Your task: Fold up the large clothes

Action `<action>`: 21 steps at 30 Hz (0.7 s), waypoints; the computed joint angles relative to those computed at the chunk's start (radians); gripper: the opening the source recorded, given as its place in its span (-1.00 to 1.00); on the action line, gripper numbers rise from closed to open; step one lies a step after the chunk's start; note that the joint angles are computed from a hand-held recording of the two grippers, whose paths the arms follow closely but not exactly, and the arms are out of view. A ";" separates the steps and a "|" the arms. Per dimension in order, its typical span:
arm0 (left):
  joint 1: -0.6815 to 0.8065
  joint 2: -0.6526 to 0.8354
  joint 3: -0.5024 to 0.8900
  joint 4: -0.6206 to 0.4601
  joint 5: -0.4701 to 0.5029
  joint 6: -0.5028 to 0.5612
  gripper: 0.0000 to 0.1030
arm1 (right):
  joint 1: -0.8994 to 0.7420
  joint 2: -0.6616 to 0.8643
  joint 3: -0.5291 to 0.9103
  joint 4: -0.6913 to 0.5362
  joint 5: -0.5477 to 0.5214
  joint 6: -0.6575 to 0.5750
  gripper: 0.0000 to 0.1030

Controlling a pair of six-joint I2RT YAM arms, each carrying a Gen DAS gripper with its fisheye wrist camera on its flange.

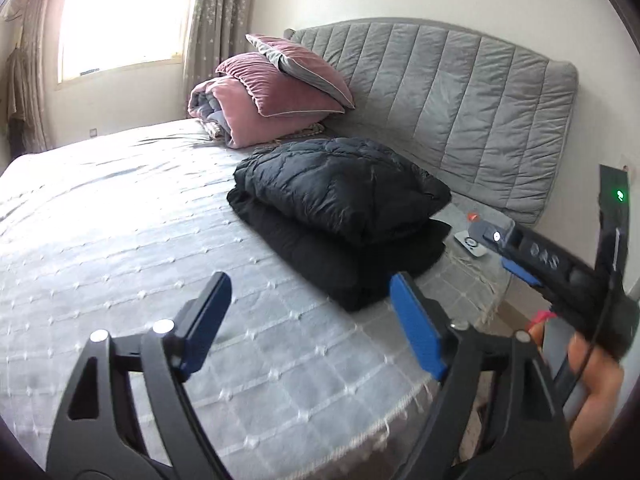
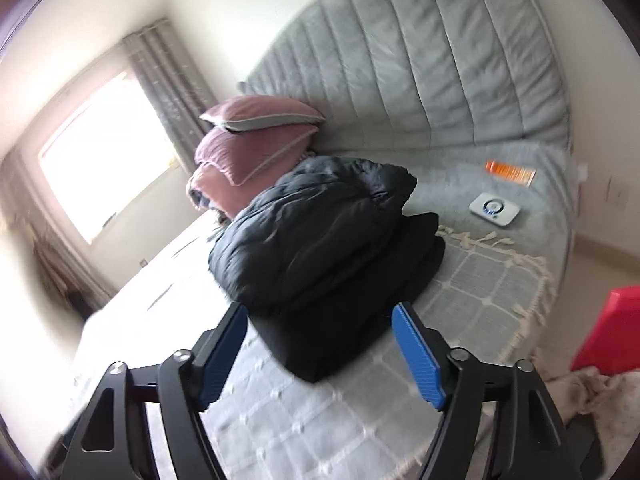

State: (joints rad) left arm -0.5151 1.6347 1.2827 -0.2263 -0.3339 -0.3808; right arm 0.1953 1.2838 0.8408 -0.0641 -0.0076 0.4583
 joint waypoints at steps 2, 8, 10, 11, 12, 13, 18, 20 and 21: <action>-0.020 -0.095 -0.098 0.001 0.015 0.002 0.61 | 0.072 -0.143 -0.088 -0.049 0.094 -0.011 0.60; -0.131 -0.328 -0.323 0.027 -0.054 0.019 0.96 | 0.346 -0.536 -0.264 -0.222 0.406 -0.044 0.75; -0.161 -0.389 -0.404 0.090 -0.079 0.028 0.99 | 0.455 -0.603 -0.289 -0.254 0.534 -0.029 0.76; -0.167 -0.401 -0.426 0.103 -0.085 0.017 0.99 | 0.514 -0.615 -0.293 -0.271 0.608 -0.006 0.76; -0.167 -0.398 -0.423 0.094 -0.081 -0.001 0.99 | 0.551 -0.611 -0.290 -0.284 0.658 0.013 0.76; -0.159 -0.385 -0.402 0.064 -0.061 -0.025 0.99 | 0.599 -0.602 -0.282 -0.310 0.722 0.047 0.76; -0.199 -0.457 -0.426 0.034 -0.123 -0.005 0.99 | 0.826 -0.575 -0.224 -0.495 0.970 0.214 0.76; -0.228 -0.485 -0.430 -0.007 -0.188 -0.029 0.99 | 0.936 -0.531 -0.169 -0.647 1.085 0.348 0.76; -0.238 -0.509 -0.431 -0.036 -0.201 -0.047 0.99 | 0.991 -0.500 -0.135 -0.742 1.137 0.440 0.76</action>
